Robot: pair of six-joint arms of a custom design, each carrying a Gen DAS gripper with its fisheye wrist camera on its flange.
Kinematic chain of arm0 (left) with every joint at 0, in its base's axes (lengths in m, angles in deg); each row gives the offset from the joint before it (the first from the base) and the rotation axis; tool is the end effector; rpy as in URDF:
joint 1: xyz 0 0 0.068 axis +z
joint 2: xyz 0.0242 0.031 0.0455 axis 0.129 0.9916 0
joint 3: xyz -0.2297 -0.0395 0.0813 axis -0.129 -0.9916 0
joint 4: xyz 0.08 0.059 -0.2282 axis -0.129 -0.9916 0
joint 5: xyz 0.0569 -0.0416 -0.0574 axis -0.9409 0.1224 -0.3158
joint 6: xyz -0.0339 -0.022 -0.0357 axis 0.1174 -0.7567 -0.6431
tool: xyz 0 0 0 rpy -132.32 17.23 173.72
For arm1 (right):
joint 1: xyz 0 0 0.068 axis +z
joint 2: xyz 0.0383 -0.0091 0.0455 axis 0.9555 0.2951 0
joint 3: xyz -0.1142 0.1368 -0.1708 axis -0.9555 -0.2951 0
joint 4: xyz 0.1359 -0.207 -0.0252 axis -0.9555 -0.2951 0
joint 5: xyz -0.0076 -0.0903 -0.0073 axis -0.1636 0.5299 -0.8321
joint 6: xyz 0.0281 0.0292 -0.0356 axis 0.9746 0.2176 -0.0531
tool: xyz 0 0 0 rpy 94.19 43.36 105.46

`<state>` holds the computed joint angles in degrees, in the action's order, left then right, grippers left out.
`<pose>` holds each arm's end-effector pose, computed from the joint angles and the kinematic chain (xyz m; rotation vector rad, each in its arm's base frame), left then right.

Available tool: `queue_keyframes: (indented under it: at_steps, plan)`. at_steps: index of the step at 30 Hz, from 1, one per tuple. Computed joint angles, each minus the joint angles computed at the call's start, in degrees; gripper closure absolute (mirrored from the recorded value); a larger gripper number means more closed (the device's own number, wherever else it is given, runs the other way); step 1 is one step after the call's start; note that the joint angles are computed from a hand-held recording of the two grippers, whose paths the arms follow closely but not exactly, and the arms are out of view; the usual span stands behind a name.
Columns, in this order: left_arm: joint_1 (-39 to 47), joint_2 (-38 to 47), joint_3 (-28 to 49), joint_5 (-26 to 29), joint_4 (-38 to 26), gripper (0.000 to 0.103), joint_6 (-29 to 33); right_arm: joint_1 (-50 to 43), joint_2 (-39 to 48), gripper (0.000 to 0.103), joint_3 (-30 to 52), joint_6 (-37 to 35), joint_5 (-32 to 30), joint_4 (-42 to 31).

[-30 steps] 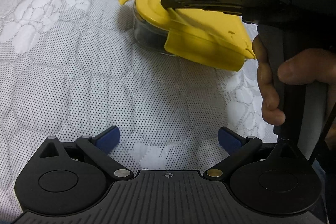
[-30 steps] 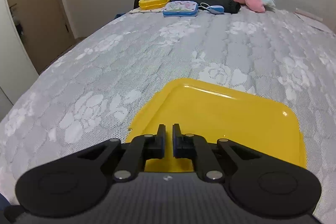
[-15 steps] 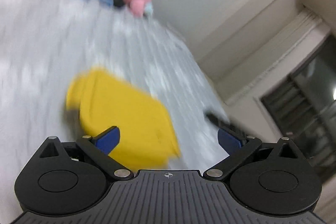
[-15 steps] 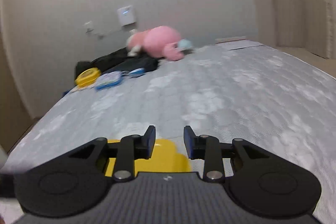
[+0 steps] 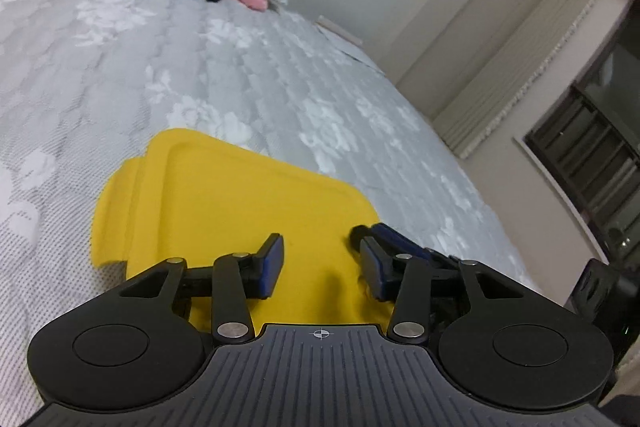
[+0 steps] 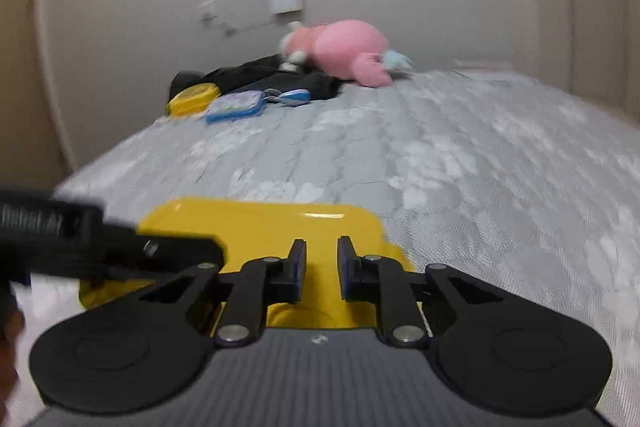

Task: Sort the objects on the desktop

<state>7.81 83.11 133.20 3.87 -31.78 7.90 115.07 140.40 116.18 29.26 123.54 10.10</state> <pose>0.3528 -0.0253 0.1758 0.4761 2.2420 -1.0388 0.2466 0.1936 0.1540 0.2966 2.1638 -0.0066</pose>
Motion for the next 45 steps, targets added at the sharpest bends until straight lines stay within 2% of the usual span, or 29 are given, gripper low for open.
queue_keyframes:
  at_steps: [6,8,10,11,12,14,16,17,18,20,22,24,27,32,38,42,45]
  plan:
    - [0.56,0.17,-0.97,-0.33,1.49,0.072,-0.87,1.93,3.17,0.085,2.45,-1.4,3.36,-0.92]
    - [0.42,-0.27,-1.74,-0.53,2.47,0.072,-0.85,2.48,3.66,0.084,2.63,-2.88,4.32,-0.88]
    - [0.52,-1.22,-2.94,-0.49,3.44,0.069,-0.66,3.34,3.73,0.08,2.25,-5.32,5.68,-0.39]
    - [0.74,-1.81,-3.3,-0.42,3.65,0.063,-0.7,3.62,3.04,0.079,1.96,-5.0,5.96,-0.98]
    - [1.39,-3.26,-4.35,0.1,4.59,0.05,-0.89,3.8,1.62,0.079,1.53,-3.6,6.22,-2.13]
    - [3.94,-7.38,-7.69,2.5,8.34,0.038,-2.63,4.42,-2.71,0.077,0.16,1.48,8.3,-5.04]
    - [6.98,-10.49,-8.98,4.57,9.81,0.024,-4.69,4.74,-7.84,0.068,-0.68,8.99,10.49,-10.56]
    - [8.74,-12.48,-9.79,4.15,10.65,0.017,-6.33,4.83,-9.92,0.061,-0.64,13.3,11.03,-14.1]
    - [10.14,-14.03,-10.51,2.84,11.51,0.015,-7.69,4.85,-11.97,0.059,-0.84,18.22,10.83,-17.58]
    - [12.25,-14.63,-9.14,-1.09,8.73,0.015,-8.42,4.68,-16.29,0.059,-2.09,28.04,9.01,-23.17]
    - [13.46,-11.85,-4.79,-5.81,1.87,0.02,-8.02,3.91,-20.96,0.059,-5.14,35.95,5.57,-24.6]
    - [13.65,-6.71,0.29,-8.91,-4.46,0.036,-8.27,2.78,-23.19,0.058,-7.81,39.47,2.35,-22.84]
    - [12.39,-0.92,5.46,-10.41,-9.29,0.042,-8.05,0.75,-21.86,0.058,-9.4,36.87,-1.71,-18.29]
    - [8.62,-0.74,5.8,-14.91,-7.97,0.04,-4.26,-4.13,-18.1,0.058,-12.95,31.14,-10.73,-5.84]
    - [8.68,1.37,7.04,-14.82,-7.87,0.026,-4.22,-3.07,-11.15,0.055,-8.16,22.25,-7.26,-5.75]
    - [8.19,1.45,6.28,-15.62,-6.42,0.019,-4.09,-3.59,-10.42,0.046,-8.65,21.99,-7.43,-3.84]
    - [8.01,1.23,5.64,-15.99,-5.61,0.017,-4.35,-3.44,-10.21,0.043,-8.42,21.9,-6.96,-4.23]
